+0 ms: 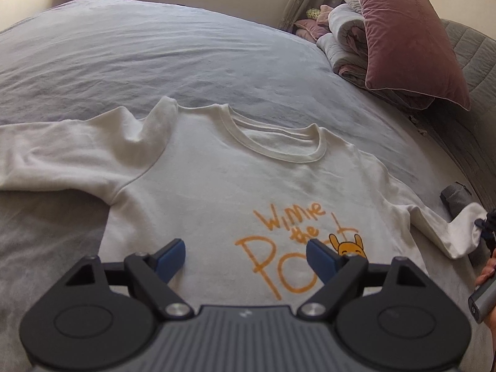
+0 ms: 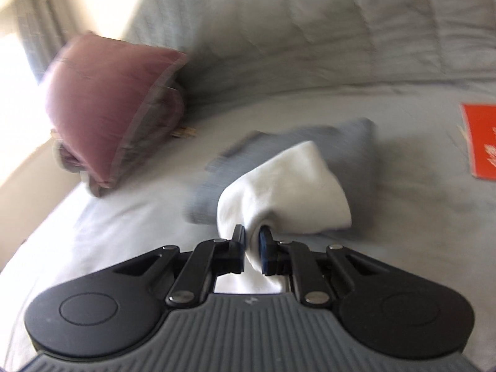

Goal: Fold clothes
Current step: 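Lift the sleeve cuff with the right gripper toward the sweatshirt body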

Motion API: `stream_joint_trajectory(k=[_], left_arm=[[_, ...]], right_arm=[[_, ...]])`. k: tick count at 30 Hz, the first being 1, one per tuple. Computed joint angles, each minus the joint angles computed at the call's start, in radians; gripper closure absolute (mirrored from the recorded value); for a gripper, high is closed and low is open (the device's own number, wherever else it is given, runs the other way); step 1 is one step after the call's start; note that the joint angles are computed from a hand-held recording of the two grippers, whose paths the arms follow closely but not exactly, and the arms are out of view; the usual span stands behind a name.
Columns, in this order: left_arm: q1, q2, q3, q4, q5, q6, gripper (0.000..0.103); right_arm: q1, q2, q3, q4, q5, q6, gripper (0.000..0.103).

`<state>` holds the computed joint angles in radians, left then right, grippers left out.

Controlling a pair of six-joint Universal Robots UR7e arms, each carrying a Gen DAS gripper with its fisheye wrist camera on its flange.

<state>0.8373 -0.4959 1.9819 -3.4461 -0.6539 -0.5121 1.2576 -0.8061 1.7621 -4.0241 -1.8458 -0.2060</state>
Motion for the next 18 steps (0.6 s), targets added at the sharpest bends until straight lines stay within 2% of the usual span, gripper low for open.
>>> stream_joint_trajectory(k=[3,6,12,18], left_arm=[[0.008,0.010,-0.018,-0.045,0.002,0.061,0.017],[0.023,0.022,-0.042,-0.091,-0.005,0.106,0.019],[0.067,0.044,-0.054,-0.224,-0.115,0.156,0.023],[0.096,0.047,-0.050,-0.293,-0.206,0.217,0.025]], right_arm=[[0.013,-0.006,0.026,-0.016,0.102,-0.039,0.090],[0.017,-0.010,0.058,-0.026,0.237,-0.099,0.090],[0.019,-0.008,0.108,0.012,0.477,-0.210,0.090],[0.000,0.001,0.153,0.138,0.650,-0.432,0.090]])
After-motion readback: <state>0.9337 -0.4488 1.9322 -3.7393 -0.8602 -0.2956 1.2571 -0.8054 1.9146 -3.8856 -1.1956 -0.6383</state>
